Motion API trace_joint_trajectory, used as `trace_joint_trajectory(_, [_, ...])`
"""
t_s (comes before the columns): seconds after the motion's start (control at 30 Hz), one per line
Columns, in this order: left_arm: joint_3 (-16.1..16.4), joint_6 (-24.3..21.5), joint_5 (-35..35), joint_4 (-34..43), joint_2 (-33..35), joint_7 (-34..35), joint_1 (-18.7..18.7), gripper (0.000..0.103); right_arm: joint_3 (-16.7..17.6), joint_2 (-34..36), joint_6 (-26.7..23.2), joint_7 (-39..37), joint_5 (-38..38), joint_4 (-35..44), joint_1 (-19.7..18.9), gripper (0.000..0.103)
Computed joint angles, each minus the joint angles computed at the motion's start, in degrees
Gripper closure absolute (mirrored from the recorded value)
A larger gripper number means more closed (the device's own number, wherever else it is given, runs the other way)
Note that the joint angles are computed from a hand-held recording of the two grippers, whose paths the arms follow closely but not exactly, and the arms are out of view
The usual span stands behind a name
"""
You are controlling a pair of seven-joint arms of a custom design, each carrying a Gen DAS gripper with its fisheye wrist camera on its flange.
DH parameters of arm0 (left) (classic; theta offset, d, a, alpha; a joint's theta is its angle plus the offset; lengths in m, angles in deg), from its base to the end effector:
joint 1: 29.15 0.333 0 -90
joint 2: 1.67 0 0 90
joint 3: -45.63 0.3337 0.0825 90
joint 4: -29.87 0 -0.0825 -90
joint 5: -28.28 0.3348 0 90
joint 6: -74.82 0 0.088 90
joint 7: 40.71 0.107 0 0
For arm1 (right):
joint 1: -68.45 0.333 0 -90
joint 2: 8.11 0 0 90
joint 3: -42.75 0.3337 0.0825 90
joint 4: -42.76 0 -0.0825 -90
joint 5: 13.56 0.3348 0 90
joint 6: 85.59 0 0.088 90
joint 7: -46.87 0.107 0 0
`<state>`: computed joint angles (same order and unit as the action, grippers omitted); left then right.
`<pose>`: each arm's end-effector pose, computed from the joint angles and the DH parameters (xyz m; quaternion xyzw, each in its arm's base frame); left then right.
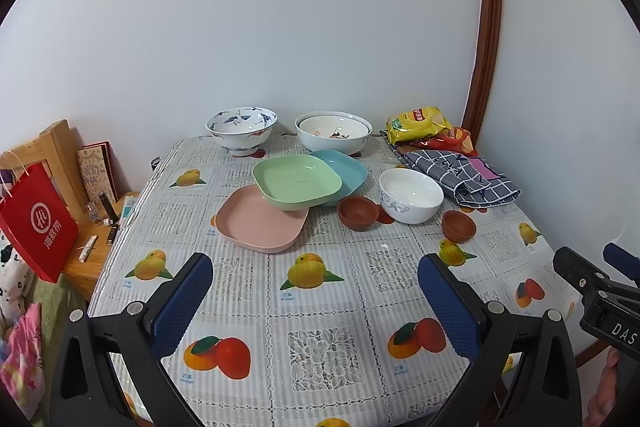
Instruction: Organize plates and bowls
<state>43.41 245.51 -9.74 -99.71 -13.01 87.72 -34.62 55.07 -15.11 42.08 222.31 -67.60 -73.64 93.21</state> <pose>0.4819 -0.0234 0.5825 -0.5618 0.6887 -0.3687 0.2721 0.4157 0.2898 0.5781 -0.5153 0.7398 -0.3555 0.2465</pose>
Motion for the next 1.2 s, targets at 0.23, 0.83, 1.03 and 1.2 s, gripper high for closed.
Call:
trace_joint_trajectory(0.23, [0.04, -0.88, 0.49, 1.48, 0.91, -0.28, 0.28, 0.0, -0.31, 0.66, -0.18, -0.79, 0.38, 1.35, -0.06, 0.0])
trace_joint_trajectory(0.83, [-2.85, -3.51, 8.23, 9.41, 8.2, -7.09, 3.91, 0.004, -3.21, 5.56, 3.42, -4.93, 3.31, 5.73, -1.66, 0.001])
trace_joint_trajectory(1.03, [-3.43, -5.8, 13.93, 14.62, 13.12, -12.14, 5.16, 0.01, -4.98, 9.69, 5.96, -8.37, 5.14, 9.32, -1.78, 0.005])
trace_joint_trajectory(1.2, [-3.35, -6.7, 20.03, 18.69, 16.92, -16.87, 5.41, 0.011, -6.64, 14.31, 8.02, -12.53, 8.08, 13.56, -1.74, 0.012])
